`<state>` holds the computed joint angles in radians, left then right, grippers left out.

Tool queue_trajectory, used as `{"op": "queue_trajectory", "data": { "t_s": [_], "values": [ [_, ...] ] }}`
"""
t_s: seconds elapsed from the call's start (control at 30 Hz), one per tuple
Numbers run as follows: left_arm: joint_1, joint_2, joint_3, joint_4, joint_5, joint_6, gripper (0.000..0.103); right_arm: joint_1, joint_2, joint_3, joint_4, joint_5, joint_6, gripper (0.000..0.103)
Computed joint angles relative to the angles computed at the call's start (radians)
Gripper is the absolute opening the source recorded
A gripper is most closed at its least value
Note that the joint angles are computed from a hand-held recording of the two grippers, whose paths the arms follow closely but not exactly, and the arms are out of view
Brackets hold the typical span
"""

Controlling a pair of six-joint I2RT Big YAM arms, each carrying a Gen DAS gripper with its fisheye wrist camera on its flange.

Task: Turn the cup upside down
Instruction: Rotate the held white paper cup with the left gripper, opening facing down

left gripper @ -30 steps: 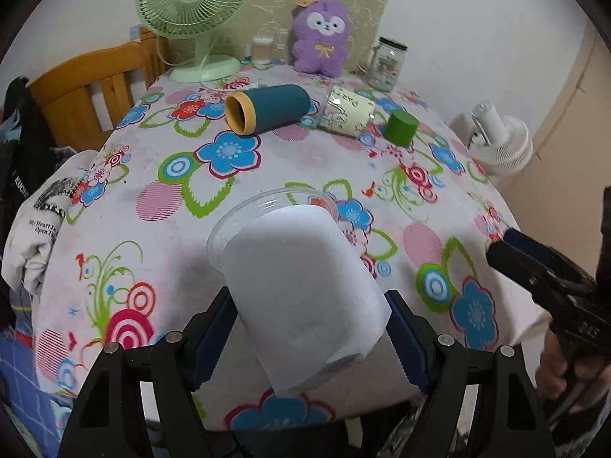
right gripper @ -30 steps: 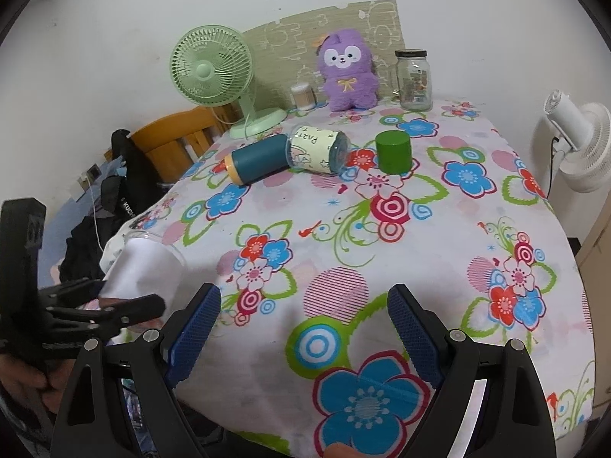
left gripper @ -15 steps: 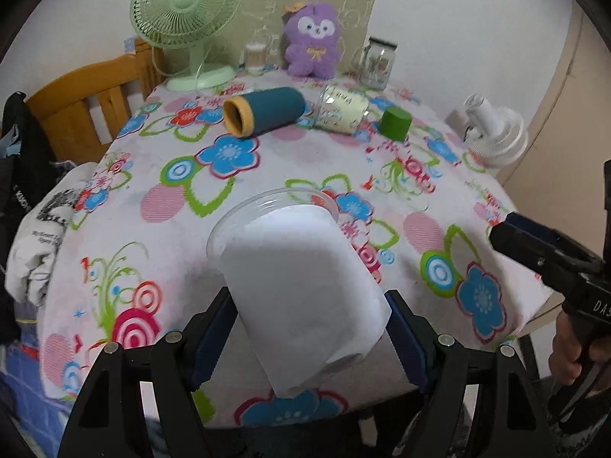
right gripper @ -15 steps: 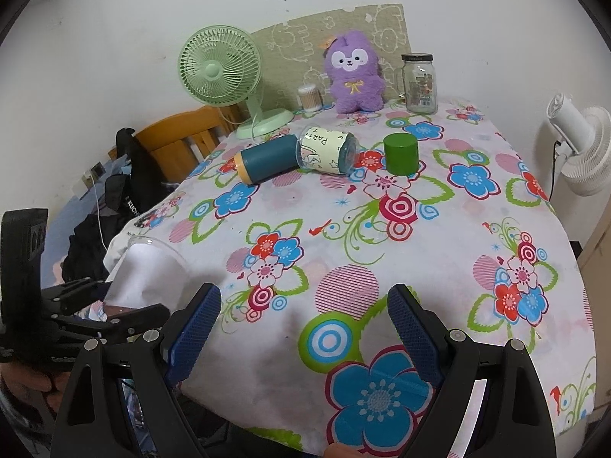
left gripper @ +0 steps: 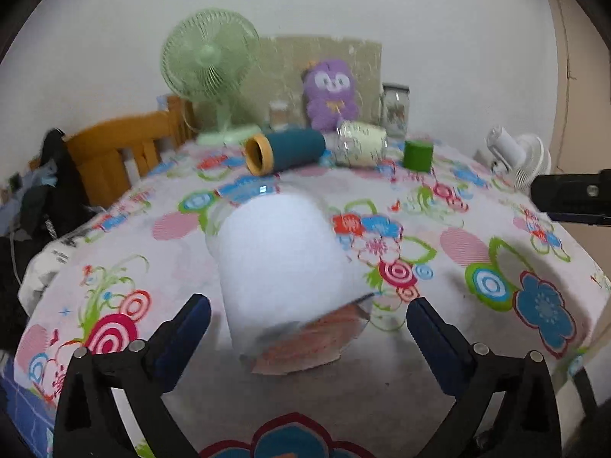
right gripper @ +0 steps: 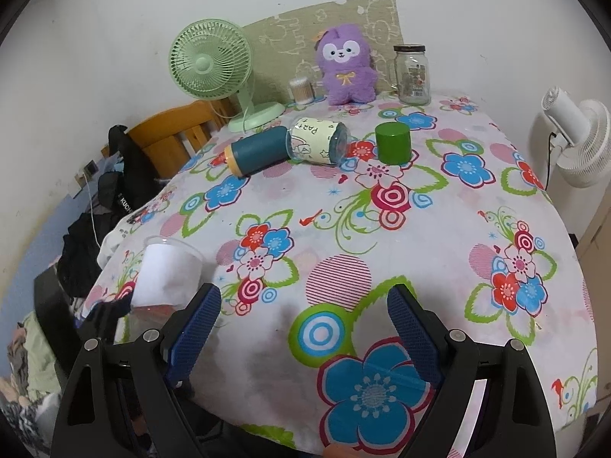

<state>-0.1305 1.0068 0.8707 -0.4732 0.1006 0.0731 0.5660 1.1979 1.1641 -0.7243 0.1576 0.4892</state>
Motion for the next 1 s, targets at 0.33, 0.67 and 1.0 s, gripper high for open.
{"op": "queue_trajectory", "data": {
  "t_s": [0.33,0.67,1.0],
  "values": [
    [-0.031,-0.05,-0.061,0.114,-0.101,-0.092,0.102,0.008,0.018,0.006,0.003,-0.013,-0.006,0.091],
    [-0.055,-0.024,-0.044,0.053,-0.1,-0.138,0.066,0.013,0.018,0.001,0.005,-0.014,0.0,0.091],
    [0.062,0.083,0.222,-0.33,0.098,-0.083,0.065,0.01,0.015,-0.006,0.011,-0.021,0.001,0.091]
  ]
}}
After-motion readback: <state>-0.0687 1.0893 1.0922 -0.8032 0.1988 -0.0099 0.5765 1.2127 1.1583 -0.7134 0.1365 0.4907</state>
